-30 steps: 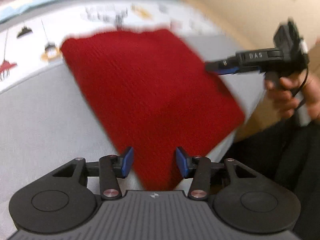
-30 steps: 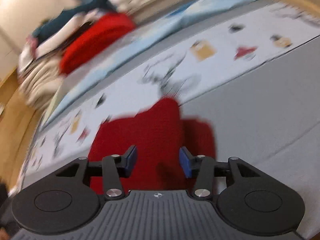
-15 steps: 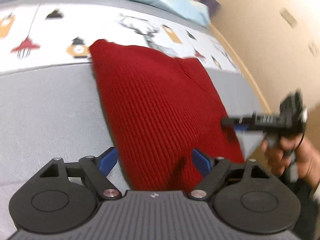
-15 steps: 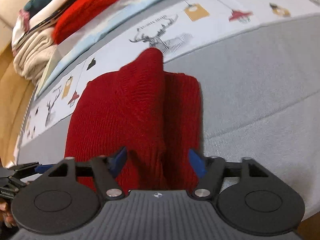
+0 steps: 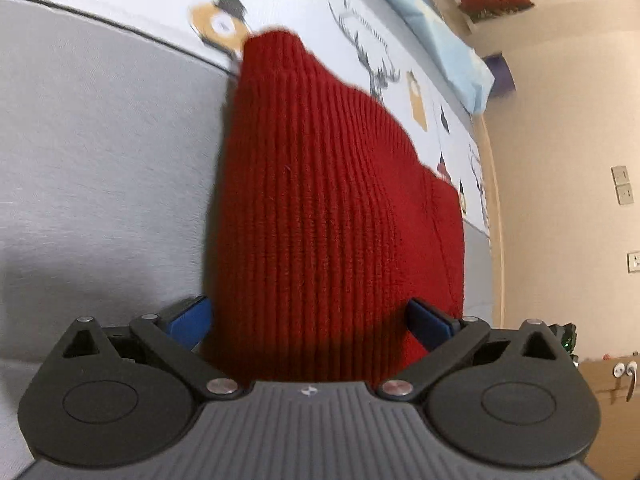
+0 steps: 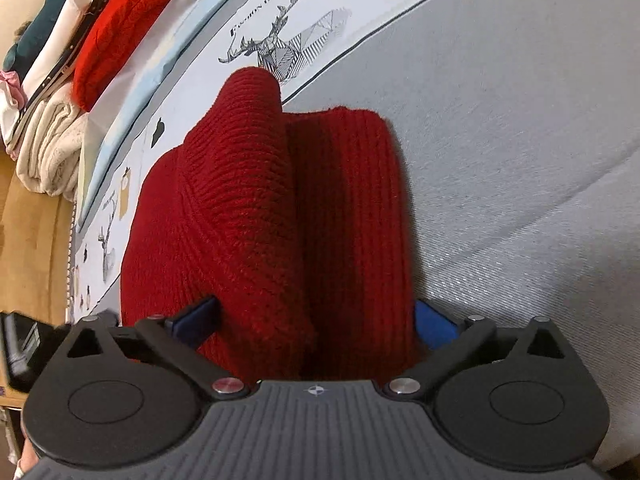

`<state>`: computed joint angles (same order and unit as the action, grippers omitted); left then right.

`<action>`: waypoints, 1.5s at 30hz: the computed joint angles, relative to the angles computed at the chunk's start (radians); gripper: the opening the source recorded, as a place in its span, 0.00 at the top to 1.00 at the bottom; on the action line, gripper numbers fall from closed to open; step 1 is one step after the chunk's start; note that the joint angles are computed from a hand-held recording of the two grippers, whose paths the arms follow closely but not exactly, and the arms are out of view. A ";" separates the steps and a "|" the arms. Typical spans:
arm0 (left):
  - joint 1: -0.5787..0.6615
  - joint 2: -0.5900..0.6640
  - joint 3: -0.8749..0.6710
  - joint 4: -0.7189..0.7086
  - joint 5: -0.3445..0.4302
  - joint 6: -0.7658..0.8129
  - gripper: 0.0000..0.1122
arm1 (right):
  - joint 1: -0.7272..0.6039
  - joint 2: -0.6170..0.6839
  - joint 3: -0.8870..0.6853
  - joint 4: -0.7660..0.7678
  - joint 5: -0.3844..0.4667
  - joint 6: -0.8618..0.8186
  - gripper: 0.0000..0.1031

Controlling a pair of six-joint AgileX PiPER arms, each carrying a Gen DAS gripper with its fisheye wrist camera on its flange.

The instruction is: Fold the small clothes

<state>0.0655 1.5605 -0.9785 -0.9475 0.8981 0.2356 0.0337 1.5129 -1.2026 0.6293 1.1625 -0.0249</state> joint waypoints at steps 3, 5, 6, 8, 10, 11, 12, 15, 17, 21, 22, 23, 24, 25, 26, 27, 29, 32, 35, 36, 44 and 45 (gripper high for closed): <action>-0.028 0.059 -0.010 -0.046 -0.042 0.054 0.08 | 0.006 0.004 0.002 0.011 -0.014 -0.010 0.04; -0.033 0.085 -0.007 -0.091 -0.069 0.088 0.08 | 0.008 -0.003 0.008 0.024 -0.031 -0.034 0.24; -0.040 0.078 -0.007 -0.085 -0.079 0.075 0.08 | -0.002 -0.008 0.013 0.054 -0.033 -0.067 0.35; -0.071 0.074 -0.034 -0.029 -0.104 0.017 0.13 | -0.021 -0.018 0.020 0.119 -0.034 -0.120 0.52; -0.096 0.052 -0.054 0.037 -0.128 -0.041 0.25 | 0.007 -0.031 0.013 0.101 -0.063 -0.121 0.55; -0.100 0.039 -0.065 0.062 -0.132 -0.066 0.29 | 0.013 -0.034 0.012 0.095 -0.070 -0.121 0.56; -0.102 0.032 -0.086 0.088 -0.128 -0.085 0.34 | 0.016 -0.037 0.013 0.097 -0.078 -0.116 0.57; -0.120 0.001 -0.156 0.198 -0.123 -0.125 0.38 | 0.028 -0.042 0.012 0.111 -0.118 -0.128 0.59; -0.120 -0.004 -0.217 0.260 -0.119 -0.145 0.39 | 0.034 -0.042 0.015 0.135 -0.150 -0.140 0.60; -0.083 0.018 -0.335 0.319 -0.113 -0.134 0.39 | 0.093 0.009 -0.029 0.177 -0.255 -0.124 0.60; -0.069 0.027 -0.361 0.327 -0.114 -0.124 0.39 | 0.115 0.026 -0.043 0.184 -0.291 -0.118 0.60; -0.051 0.034 -0.378 0.325 -0.118 -0.106 0.39 | 0.140 0.044 -0.060 0.190 -0.330 -0.112 0.60; -0.029 0.041 -0.390 0.312 -0.122 -0.082 0.39 | 0.161 0.062 -0.077 0.197 -0.365 -0.107 0.60; -0.006 0.047 -0.401 0.300 -0.125 -0.062 0.39 | 0.186 0.084 -0.097 0.198 -0.402 -0.099 0.60; 0.015 0.046 -0.402 0.284 -0.130 -0.039 0.39 | 0.217 0.104 -0.123 0.181 -0.440 -0.089 0.60; 0.034 0.048 -0.406 0.275 -0.137 -0.021 0.39 | 0.240 0.123 -0.146 0.173 -0.472 -0.084 0.60; 0.072 0.060 -0.429 0.254 -0.138 0.002 0.39 | 0.287 0.164 -0.198 0.151 -0.533 -0.064 0.60; 0.134 0.077 -0.422 0.204 -0.152 0.061 0.34 | 0.358 0.217 -0.268 0.083 -0.614 -0.045 0.60; 0.134 0.110 -0.442 0.422 -0.137 -0.160 0.30 | 0.400 0.283 -0.342 0.008 -0.643 0.012 0.50; 0.136 0.126 -0.456 0.488 -0.097 -0.209 0.30 | 0.410 0.320 -0.396 -0.079 -0.600 0.091 0.47; 0.291 0.151 -0.486 0.333 0.183 -0.130 0.27 | 0.372 0.424 -0.542 -0.111 -0.255 0.207 0.38; 0.304 0.142 -0.465 0.312 0.200 -0.114 0.27 | 0.369 0.422 -0.541 -0.092 -0.227 0.182 0.38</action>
<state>0.3697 1.7021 -1.4438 -0.6353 1.0984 0.1218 0.4026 1.9348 -1.7438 0.5375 0.9353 0.1573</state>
